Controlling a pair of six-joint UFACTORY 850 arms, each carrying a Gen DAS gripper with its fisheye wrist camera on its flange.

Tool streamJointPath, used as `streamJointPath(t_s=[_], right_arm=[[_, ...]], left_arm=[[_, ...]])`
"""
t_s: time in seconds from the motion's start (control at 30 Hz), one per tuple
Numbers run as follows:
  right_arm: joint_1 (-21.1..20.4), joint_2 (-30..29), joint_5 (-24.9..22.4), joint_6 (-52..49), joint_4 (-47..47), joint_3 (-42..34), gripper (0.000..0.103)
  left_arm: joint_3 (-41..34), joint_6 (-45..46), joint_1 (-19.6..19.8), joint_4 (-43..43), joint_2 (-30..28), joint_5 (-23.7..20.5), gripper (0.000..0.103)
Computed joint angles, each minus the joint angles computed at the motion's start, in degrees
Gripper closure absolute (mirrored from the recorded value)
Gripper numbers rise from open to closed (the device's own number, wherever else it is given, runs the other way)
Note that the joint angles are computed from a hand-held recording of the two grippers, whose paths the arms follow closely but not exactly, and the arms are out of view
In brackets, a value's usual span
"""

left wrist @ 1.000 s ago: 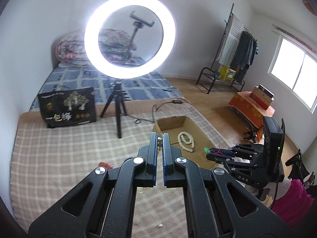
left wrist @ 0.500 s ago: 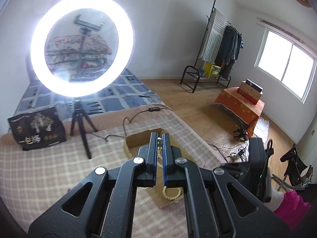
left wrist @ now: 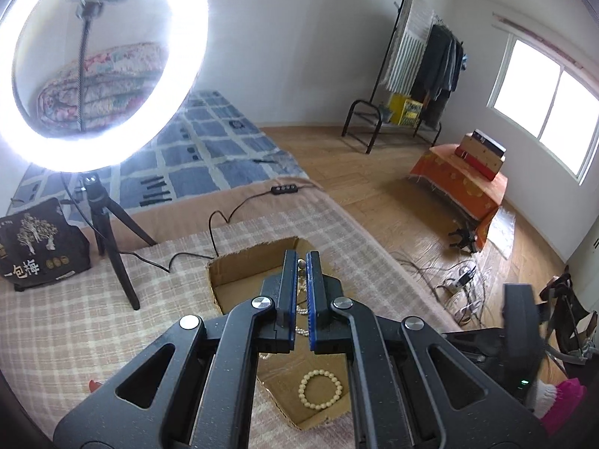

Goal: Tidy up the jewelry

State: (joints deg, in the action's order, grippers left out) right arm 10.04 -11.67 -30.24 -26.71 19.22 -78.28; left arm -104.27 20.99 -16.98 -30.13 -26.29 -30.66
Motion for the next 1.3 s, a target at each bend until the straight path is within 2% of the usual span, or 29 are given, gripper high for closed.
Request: streamJointPath(t_s=[0.27,0.63,0.7,0.73,0.77,0.8,0.83,0.87,0.9,0.93,0.97,1.07,1.3], right_arm=[[-0.6,-1.1,-0.9,0.8,-1.0,0.0,0.092],[-0.3,-2.0,-1.1,1.1,-2.3,0.1,0.089],[-0.3,-2.0,-1.2,-0.2,-0.9,0.0,0.077],[-0.2,-1.9,-1.2,-0.5,-0.6,0.1,0.065],[-0.1,-1.8,-1.0,-0.2,-0.9,0.1,0.047],[0.2,-1.5,-0.2,0.4,-1.7,0.4,0.039],[0.6,-1.1,1.0,0.8,-2.5,1.0,0.028],[0.8,-0.8,1.6,0.8,-2.8,1.3,0.023],[0.9,-0.7,1.6,0.5,-2.8,1.3,0.022],[1.1,-0.6,1.7,0.6,-3.0,1.3,0.019],[1.3,-0.4,2.1,1.2,-3.4,1.4,0.014],[2.0,0.1,3.3,3.5,-6.0,1.8,0.006],[3.3,0.5,3.3,8.0,-11.6,1.9,0.006]], left_arm=[[-4.5,-7.8,-1.5,9.2,-5.4,-2.0,0.101],[-6.7,-10.8,-2.6,13.7,-8.1,-4.0,0.101],[-6.3,-11.1,-2.8,14.7,-7.8,-3.5,0.101],[-6.3,-11.1,-2.9,15.1,-7.9,-3.8,0.101],[-6.6,-10.7,-3.0,14.8,-8.0,-4.4,0.098],[-6.7,-11.1,-3.1,15.6,-8.0,-4.9,0.088],[-6.4,-12.0,-3.3,16.9,-7.8,-4.7,0.062],[-5.6,-12.6,-3.5,17.8,-7.3,-3.8,0.04],[-4.3,-12.9,-3.6,18.2,-6.4,-2.2,0.035],[-3.4,-13.0,-3.6,18.2,-5.8,-1.2,0.032],[-3.3,-12.6,-3.4,17.8,-5.7,-1.3,0.032],[-3.5,-12.8,-3.3,17.8,-5.6,-2.1,0.032],[-1.8,-13.4,-3.1,19.5,-3.7,-1.9,0.032]])
